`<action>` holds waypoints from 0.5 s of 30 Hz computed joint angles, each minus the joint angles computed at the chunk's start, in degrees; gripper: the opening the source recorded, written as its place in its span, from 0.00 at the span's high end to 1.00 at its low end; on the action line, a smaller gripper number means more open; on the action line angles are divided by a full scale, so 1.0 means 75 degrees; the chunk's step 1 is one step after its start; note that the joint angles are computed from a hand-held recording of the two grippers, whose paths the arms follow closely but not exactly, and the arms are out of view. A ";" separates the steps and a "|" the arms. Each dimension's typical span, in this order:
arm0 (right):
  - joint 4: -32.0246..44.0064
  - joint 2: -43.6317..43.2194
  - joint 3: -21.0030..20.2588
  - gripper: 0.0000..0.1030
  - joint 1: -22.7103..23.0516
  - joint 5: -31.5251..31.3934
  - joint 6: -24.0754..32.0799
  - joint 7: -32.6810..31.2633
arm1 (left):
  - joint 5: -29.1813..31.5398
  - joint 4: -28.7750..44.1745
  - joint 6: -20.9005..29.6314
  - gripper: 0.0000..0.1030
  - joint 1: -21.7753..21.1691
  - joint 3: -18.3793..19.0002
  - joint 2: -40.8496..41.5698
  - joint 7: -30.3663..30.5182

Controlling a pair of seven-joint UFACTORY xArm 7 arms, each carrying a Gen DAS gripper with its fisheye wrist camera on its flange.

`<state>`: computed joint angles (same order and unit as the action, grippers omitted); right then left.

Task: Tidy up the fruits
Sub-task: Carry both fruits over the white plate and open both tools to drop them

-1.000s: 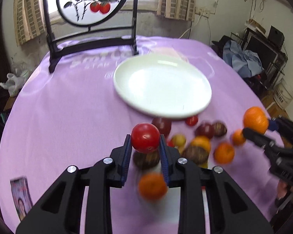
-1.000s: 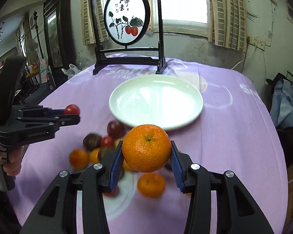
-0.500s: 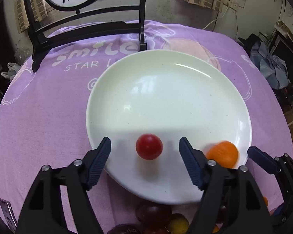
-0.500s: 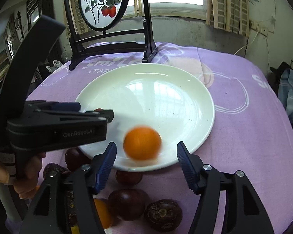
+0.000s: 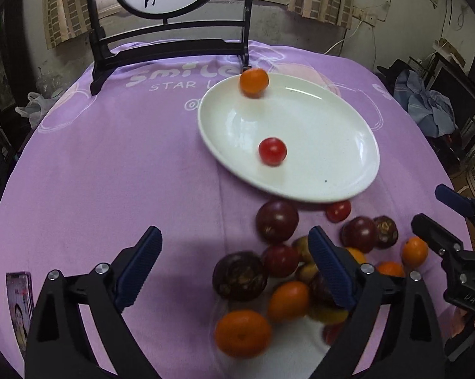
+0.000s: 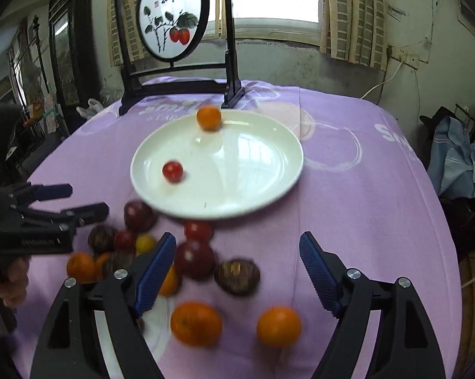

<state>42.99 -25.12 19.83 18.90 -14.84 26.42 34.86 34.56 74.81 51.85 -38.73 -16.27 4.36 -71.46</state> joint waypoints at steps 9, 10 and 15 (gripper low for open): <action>-0.1473 -0.1495 0.0300 0.15 0.0664 0.0572 0.0606 0.0520 | -0.0139 -0.1332 -0.0222 0.09 0.0042 -0.0576 -0.0925 -0.0726; -0.1574 -0.1585 0.0359 0.15 0.0722 0.0621 0.0675 0.0606 | -0.0027 -0.1308 -0.0056 0.09 0.0024 -0.0629 -0.0885 -0.0821; -0.1590 -0.1490 0.0594 0.15 0.0831 0.0548 0.1031 0.0766 | 0.0280 -0.1553 -0.0287 0.09 -0.0038 -0.0692 -0.0956 -0.1241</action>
